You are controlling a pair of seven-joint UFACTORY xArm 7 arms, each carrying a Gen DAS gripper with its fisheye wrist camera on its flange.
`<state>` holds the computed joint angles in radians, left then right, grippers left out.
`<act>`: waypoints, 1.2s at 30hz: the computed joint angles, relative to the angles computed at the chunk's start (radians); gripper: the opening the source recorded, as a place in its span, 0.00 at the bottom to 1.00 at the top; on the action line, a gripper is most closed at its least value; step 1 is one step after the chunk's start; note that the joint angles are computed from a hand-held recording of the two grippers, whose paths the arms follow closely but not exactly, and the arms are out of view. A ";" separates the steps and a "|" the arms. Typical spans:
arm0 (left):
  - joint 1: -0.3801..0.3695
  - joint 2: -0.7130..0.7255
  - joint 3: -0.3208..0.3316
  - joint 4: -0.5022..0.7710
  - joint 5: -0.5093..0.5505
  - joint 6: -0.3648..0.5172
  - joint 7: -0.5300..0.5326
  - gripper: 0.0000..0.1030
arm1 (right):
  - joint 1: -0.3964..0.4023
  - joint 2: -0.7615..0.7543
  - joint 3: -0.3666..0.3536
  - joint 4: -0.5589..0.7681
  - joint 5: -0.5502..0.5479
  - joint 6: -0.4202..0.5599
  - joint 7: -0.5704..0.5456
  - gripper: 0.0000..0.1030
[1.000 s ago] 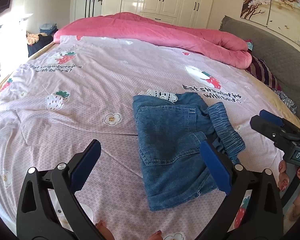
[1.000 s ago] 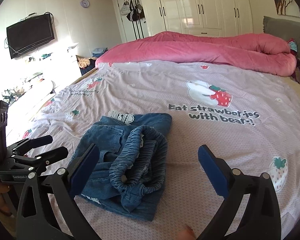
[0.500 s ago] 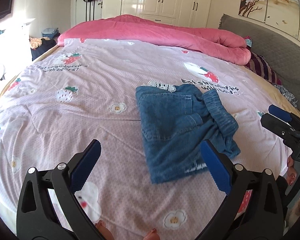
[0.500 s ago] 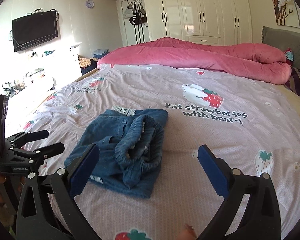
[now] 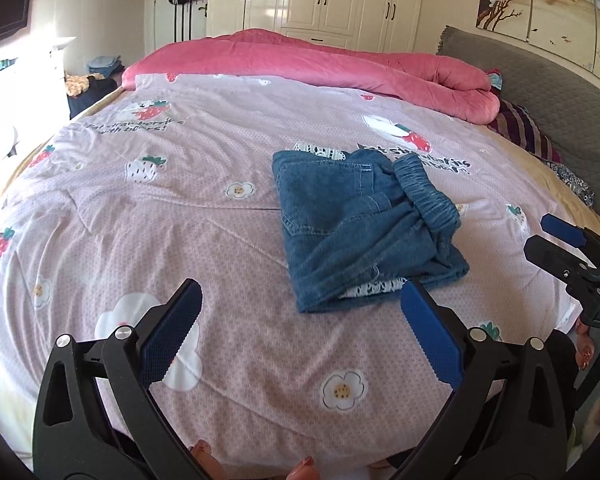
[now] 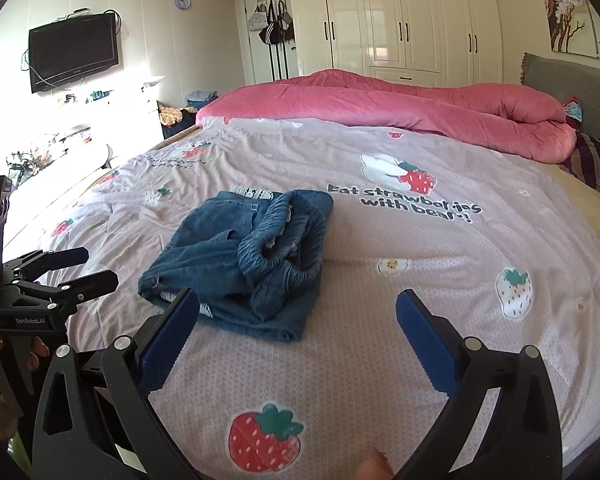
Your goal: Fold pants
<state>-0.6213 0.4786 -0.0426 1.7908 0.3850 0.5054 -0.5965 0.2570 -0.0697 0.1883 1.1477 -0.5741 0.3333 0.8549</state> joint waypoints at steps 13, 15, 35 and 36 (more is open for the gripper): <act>-0.018 -0.094 0.005 -0.185 0.079 -0.081 -0.157 0.91 | -0.002 -0.063 0.036 -0.081 0.012 0.008 -0.011 0.96; -0.019 -0.105 0.003 -0.215 0.090 -0.091 -0.172 0.91 | -0.004 -0.071 0.042 -0.096 0.018 0.005 -0.002 0.96; -0.033 -0.169 -0.022 -0.350 0.188 -0.117 -0.271 0.91 | -0.007 -0.095 0.082 -0.172 -0.051 0.011 0.135 0.96; -0.031 -0.170 -0.024 -0.353 0.189 -0.116 -0.273 0.91 | -0.006 -0.098 0.085 -0.179 -0.054 0.011 0.140 0.96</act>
<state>-0.6524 0.3085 -0.0671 1.4380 0.5741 0.3891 -0.8697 0.2505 -0.1681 0.2730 0.9685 -0.6278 0.3439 0.9948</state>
